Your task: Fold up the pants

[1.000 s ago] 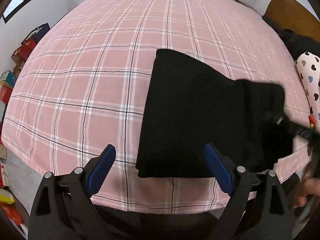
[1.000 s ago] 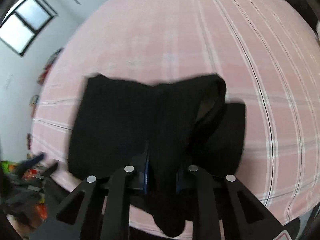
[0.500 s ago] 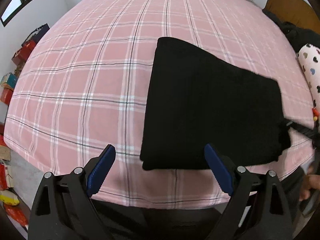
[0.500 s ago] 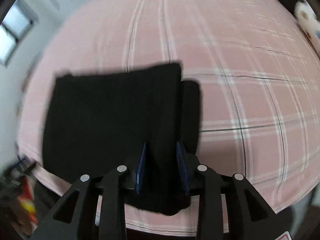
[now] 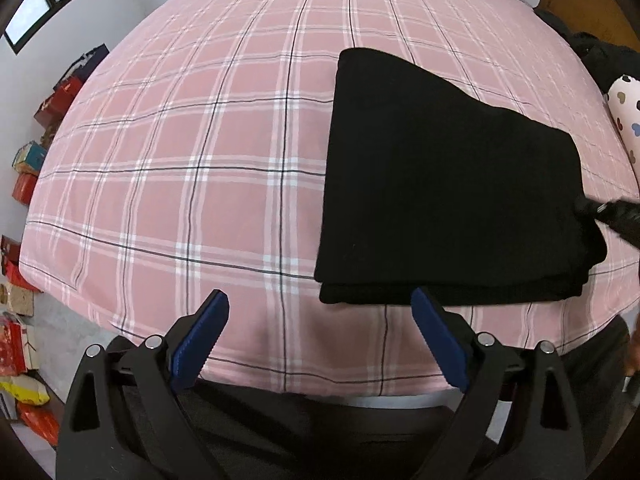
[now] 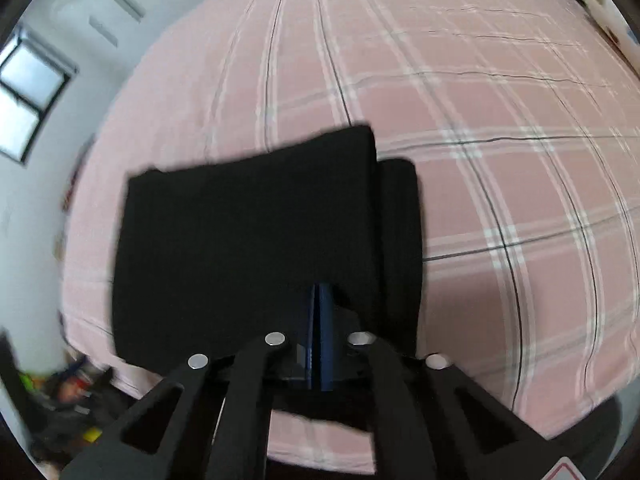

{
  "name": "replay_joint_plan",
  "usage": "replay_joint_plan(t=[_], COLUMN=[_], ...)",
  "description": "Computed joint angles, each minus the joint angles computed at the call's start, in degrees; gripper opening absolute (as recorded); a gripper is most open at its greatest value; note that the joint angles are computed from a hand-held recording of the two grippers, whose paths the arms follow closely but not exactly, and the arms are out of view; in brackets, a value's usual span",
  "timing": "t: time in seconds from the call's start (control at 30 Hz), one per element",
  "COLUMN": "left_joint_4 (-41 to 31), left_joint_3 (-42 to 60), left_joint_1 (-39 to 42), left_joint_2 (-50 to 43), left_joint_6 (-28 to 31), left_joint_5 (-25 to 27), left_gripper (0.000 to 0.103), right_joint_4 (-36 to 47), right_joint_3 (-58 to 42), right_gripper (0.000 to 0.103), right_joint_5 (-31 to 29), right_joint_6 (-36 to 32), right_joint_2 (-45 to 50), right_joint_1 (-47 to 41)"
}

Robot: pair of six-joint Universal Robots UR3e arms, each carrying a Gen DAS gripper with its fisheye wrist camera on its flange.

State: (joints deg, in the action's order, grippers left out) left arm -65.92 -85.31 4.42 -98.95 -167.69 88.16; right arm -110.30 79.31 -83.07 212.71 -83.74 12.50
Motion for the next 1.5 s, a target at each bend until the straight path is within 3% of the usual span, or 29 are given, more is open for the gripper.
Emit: replay_joint_plan(t=[0.1,0.13,0.2,0.33,0.5,0.57,0.6,0.63,0.73,0.9,1.0,1.07,1.13,1.23,1.3,1.4,1.5], left_joint_4=[0.5,-0.1,-0.8,-0.7,-1.8,-2.9,-3.2,-3.5,-3.4,-3.6,-3.5,-3.4,-3.7,-2.8,-3.2,-3.6,-4.1], left_joint_3=[-0.2,0.3,0.4,-1.3,-1.0,-0.2,0.3,0.6,0.8,1.6,1.5,1.4,1.4,0.9,1.3,1.9,2.0], left_joint_1=[-0.4,-0.6,-0.7,-1.5,-5.3,-6.2,-6.6,-7.1,-7.7,-7.7,-7.8,-7.8,-7.8,-7.9,-7.7,-7.4,-6.9], left_joint_2=[-0.2,-0.4,0.4,3.0,2.1,1.8,1.6,1.4,1.4,0.7,0.7,0.7,0.7,0.8,0.2,-0.3,-0.1], left_joint_6=[-0.1,-0.2,0.0,1.8,0.6,0.2,-0.1,-0.2,-0.3,-0.6,-0.5,-0.6,-0.3,0.1,0.0,-0.5,-0.5], left_joint_5=[0.3,0.2,-0.5,-2.2,-1.5,-1.8,-1.5,-1.1,0.3,0.9,1.1,1.2,1.5,2.5,2.1,1.7,1.5], left_gripper=[0.092,0.092,0.092,0.093,0.093,0.093,0.093,0.093,0.093,0.093,0.093,0.093,0.093,0.093,0.093,0.093,0.093], right_joint_4=[3.6,4.7,3.4,0.8,-4.2,-4.1,-4.4,-4.6,-5.0,-1.0,2.3,2.3,0.3,2.4,2.5,3.2,3.1], right_joint_3=[-5.8,-6.0,-0.7,11.7,15.1,12.2,11.5,10.4,3.7,-3.8,2.7,10.5,13.5,2.1,-5.2,-16.3,-19.8], right_gripper=[0.039,0.052,0.054,0.054,0.057,0.051,0.034,0.027,0.019,0.019,0.021,0.029,0.031,0.032,0.032,0.032,0.032], right_joint_5=[-2.0,-4.4,-4.6,2.4,9.5,7.6,7.7,9.0,8.7,4.2,-1.8,-0.5,0.3,-7.8,-10.1,-5.6,-1.6], right_joint_6=[-3.5,-3.2,-1.9,-1.1,-1.3,-1.9,-2.4,-2.4,-3.7,-6.2,-8.2,-8.7,-4.9,-3.5,-5.1,-8.4,-9.3], right_joint_2=[1.7,1.4,-2.7,-12.4,-11.5,-7.1,-6.0,-5.6,-5.3,-6.6,-5.9,-6.2,-8.9,-5.6,-2.7,4.8,11.7], right_joint_1=[4.4,5.8,5.4,0.2,-1.7,-0.3,-0.1,-0.4,0.4,1.9,3.3,2.2,2.2,7.8,9.3,6.9,3.5])
